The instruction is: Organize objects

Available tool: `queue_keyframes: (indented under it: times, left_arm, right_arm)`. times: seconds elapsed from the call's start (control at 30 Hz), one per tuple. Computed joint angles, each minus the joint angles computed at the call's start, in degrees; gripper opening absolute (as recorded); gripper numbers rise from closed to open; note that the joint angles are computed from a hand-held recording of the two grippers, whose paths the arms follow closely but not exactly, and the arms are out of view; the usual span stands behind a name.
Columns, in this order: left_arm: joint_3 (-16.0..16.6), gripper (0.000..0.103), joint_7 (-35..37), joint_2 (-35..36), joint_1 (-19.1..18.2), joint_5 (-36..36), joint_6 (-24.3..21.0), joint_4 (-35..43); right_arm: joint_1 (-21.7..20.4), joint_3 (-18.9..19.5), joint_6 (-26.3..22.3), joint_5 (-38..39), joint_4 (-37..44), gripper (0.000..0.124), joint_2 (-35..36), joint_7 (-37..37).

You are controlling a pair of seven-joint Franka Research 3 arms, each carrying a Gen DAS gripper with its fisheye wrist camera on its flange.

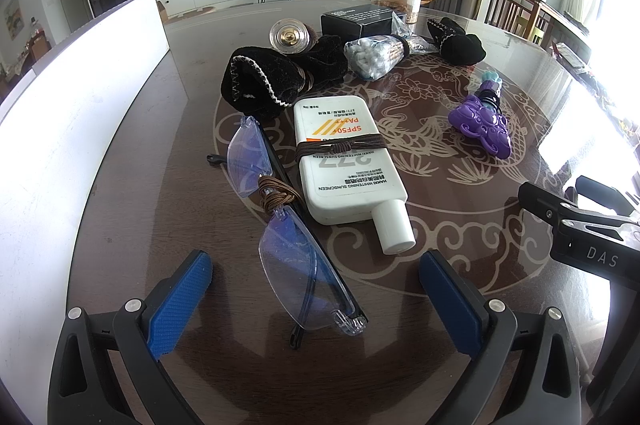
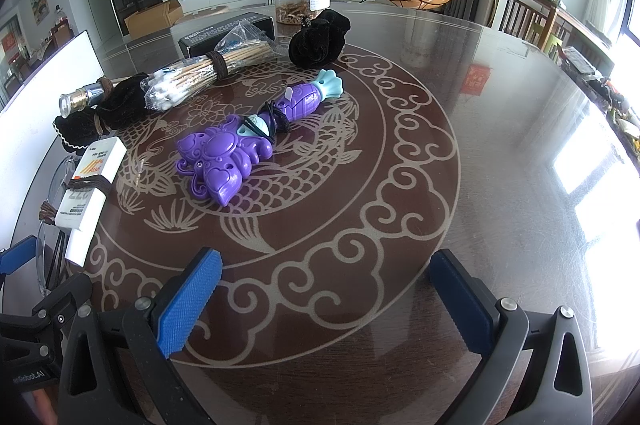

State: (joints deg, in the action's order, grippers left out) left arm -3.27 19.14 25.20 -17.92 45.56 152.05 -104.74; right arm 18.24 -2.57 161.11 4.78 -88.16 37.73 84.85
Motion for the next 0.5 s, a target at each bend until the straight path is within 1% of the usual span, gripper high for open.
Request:
queue_keyframes:
  times: [0.5]
  left_arm:
    - [0.1, 0.103, 0.0, 0.1, -0.1, -0.1, 0.0, 0.1]
  right_arm:
    - [0.0, 0.0, 0.0, 0.1, 0.0, 0.103, 0.0, 0.0]
